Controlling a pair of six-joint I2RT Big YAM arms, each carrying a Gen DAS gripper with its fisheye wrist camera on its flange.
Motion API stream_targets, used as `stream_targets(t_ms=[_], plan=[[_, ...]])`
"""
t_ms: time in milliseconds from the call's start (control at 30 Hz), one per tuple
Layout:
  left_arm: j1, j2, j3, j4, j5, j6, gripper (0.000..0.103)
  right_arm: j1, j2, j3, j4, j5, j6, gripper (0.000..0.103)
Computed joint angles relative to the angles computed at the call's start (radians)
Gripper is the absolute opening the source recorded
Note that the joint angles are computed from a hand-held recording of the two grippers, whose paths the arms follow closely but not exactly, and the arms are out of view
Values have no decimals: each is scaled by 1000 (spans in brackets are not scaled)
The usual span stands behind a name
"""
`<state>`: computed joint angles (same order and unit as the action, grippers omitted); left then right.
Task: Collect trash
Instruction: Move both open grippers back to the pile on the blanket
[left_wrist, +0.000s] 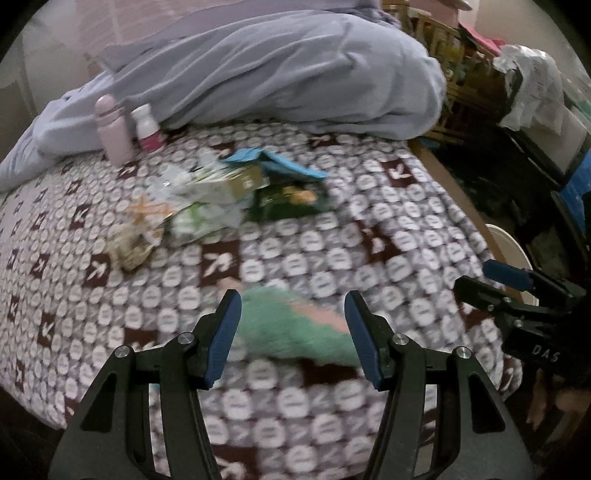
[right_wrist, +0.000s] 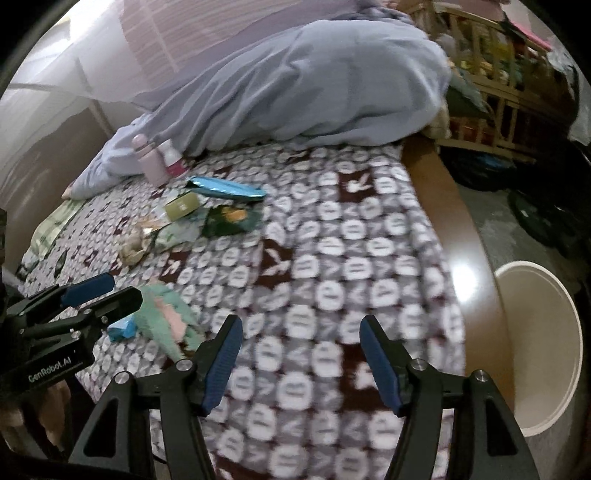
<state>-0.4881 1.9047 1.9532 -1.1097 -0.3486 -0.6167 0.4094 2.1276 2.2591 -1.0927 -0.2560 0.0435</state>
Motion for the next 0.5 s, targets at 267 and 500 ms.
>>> stream_targets(t_ms=[267,500], plan=[[60,-123,-189,15,12,-27,57,41,34,51,-45,-65,-48,65],[113,-222,-335,24,66,-32,57,96,101,145,-113,-93,-139,65]])
